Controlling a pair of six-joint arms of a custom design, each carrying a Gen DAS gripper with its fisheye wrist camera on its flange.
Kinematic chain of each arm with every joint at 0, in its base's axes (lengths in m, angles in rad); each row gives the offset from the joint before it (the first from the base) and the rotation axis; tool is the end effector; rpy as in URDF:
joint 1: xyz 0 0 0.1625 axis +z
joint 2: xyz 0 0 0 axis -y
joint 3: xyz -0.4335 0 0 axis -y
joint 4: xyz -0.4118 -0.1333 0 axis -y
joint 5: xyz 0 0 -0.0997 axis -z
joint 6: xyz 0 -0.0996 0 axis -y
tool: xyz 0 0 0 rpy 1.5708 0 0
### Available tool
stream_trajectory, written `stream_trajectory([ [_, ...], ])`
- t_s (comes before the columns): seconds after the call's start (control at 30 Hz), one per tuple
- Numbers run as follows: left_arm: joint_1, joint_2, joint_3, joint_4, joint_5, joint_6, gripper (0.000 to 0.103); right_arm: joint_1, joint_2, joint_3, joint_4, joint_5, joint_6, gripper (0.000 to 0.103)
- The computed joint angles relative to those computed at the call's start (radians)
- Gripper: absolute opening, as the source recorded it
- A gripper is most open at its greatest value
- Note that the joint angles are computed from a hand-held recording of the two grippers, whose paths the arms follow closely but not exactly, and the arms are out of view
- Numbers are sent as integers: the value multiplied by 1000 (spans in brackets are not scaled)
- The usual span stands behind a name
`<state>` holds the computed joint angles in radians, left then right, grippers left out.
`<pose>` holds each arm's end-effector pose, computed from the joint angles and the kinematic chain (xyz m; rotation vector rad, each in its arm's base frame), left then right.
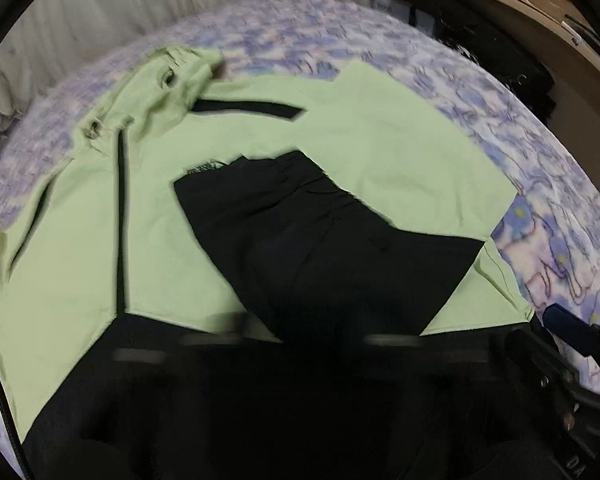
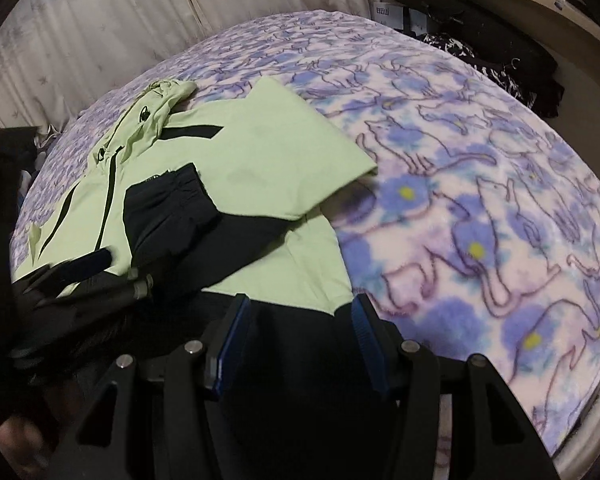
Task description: Fold large clothes
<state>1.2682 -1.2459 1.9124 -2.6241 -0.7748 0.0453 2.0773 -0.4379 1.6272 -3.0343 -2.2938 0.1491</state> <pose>0.0221 -0.6152 0.2918 0.2151 2.3363 -0.5803 0.3801 -0.5463 -0.0808 0.3124 -2.4548 0.6237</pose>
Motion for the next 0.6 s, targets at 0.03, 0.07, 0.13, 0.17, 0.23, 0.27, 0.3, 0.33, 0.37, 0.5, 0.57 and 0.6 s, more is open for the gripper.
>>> stream_trajectory([
  [0.03, 6, -7, -9, 11, -18, -16, 6, 0, -1, 4, -1, 2, 0, 53],
  [0.07, 8, -15, -5, -21, -31, -5, 5, 1, -1, 6, -2, 4, -2, 53],
  [0.13, -8, -43, 20, -140, -3, 69, 5, 3, -1, 7, -16, 9, -12, 53],
  [0.17, -16, -60, 30, -195, 7, 102, 4, 4, -2, 7, -23, 13, -18, 53],
  [0.23, -18, -110, 41, -289, -5, 146, 5, 7, -1, 7, -34, 19, -24, 53],
  [0.27, -9, -139, 44, -327, -21, 150, 5, 8, 0, 4, -36, 22, -28, 53],
  [0.3, 3, -158, 43, -349, -30, 140, 8, 9, 1, 2, -39, 27, -31, 53],
  [0.33, 24, -181, 40, -363, -36, 112, 11, 12, 4, -2, -37, 32, -33, 53],
  [0.37, 48, -194, 33, -367, -39, 76, 16, 14, 7, -6, -34, 38, -36, 53],
  [0.5, 175, -242, 20, -284, -32, -120, 59, 20, 24, -29, 6, 66, -34, 53],
  [0.57, 222, -266, 19, -225, -66, -159, 59, 21, 29, -39, 21, 81, -34, 53],
  [0.6, 241, -271, 15, -212, -91, -162, 59, 23, 34, -49, 27, 90, -34, 53],
])
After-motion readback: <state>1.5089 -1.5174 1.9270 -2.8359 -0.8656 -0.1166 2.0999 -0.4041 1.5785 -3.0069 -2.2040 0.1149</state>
